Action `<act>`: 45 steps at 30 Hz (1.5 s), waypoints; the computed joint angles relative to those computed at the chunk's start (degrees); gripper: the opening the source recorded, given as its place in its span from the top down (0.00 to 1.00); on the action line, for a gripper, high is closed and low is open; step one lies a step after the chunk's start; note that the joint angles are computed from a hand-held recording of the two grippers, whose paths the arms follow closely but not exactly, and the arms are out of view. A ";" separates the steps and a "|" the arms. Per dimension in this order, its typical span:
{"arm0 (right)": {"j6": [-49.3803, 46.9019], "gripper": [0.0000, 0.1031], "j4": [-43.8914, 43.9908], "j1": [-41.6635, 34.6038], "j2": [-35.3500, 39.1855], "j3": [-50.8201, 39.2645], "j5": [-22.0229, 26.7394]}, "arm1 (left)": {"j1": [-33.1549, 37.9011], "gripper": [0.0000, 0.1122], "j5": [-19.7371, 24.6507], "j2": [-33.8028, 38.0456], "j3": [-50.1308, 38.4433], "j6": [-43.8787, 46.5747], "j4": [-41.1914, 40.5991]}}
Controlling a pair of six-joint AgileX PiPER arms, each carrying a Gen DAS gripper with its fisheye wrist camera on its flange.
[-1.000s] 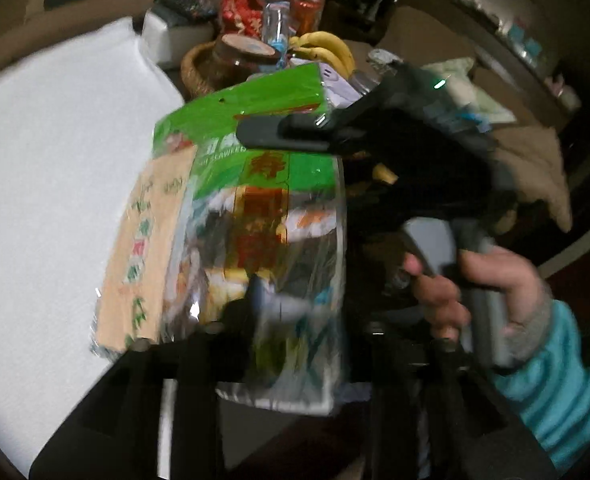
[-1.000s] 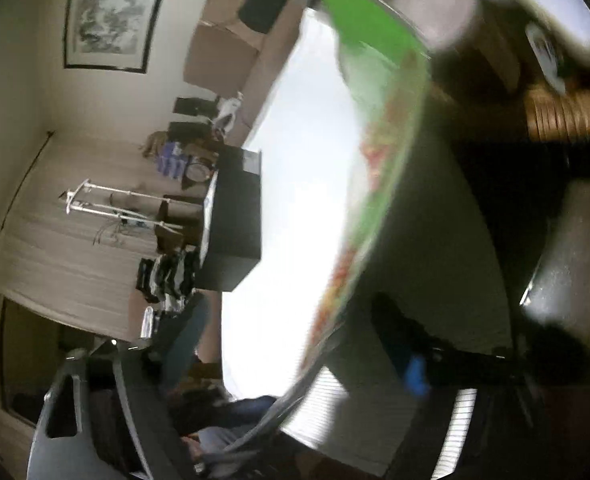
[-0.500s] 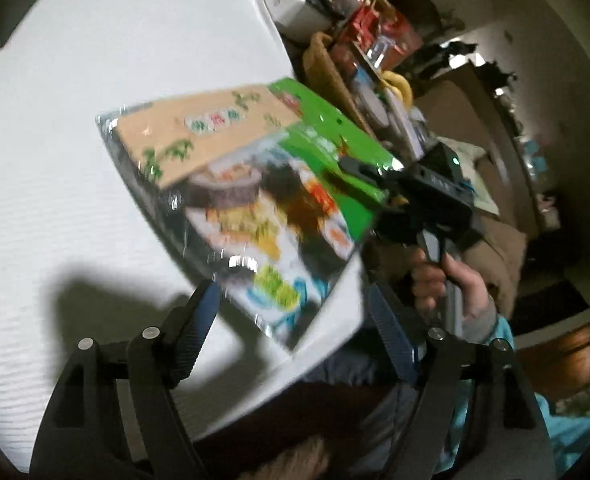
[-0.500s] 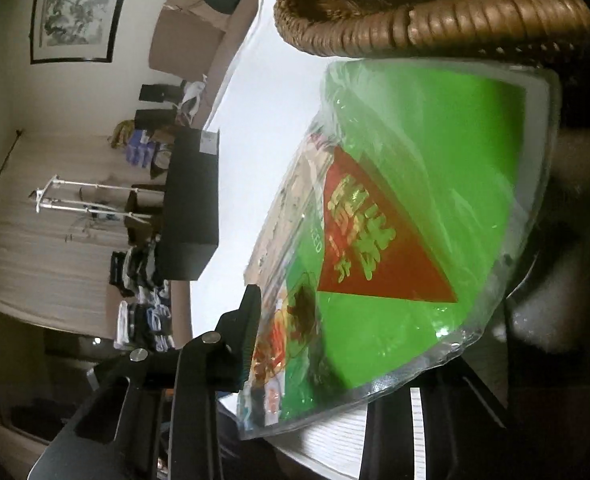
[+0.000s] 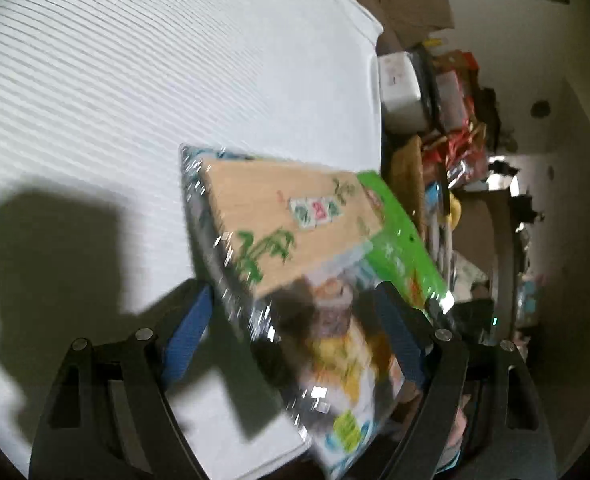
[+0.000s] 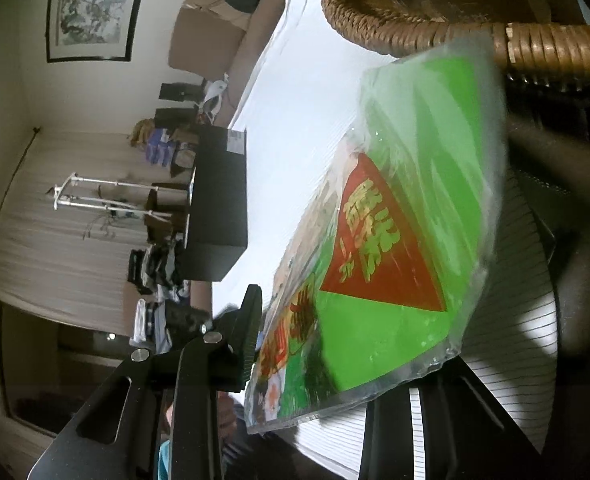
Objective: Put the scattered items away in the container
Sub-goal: 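Carry the seaweed bag and sushi mat bag over the black box with both grippers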
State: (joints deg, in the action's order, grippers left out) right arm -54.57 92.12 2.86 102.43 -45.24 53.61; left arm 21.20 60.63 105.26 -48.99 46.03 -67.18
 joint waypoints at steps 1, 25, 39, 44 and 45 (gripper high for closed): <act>0.23 0.68 -0.33 -0.01 0.12 -0.19 -0.08 | -0.45 0.30 -1.28 0.39 -0.17 -0.52 -0.98; 8.62 0.68 -21.07 10.69 -9.93 -1.82 -19.57 | -0.51 0.76 -0.11 -3.25 -5.55 2.52 -0.26; 15.55 0.68 -26.49 14.75 -9.44 -3.37 -23.48 | -4.46 0.86 -6.17 -1.88 -8.10 0.73 1.60; 28.39 0.68 -39.61 22.09 -12.91 -8.45 -28.51 | -0.85 0.87 -0.89 -9.20 -12.48 -0.63 6.10; 31.37 0.68 -42.58 23.77 -13.14 -9.85 -29.30 | 0.59 0.87 0.96 -10.06 -14.18 -1.13 6.78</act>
State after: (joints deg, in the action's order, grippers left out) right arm -23.20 49.54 26.63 89.30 -55.09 24.31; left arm 21.79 61.59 95.20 -63.17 44.90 -60.39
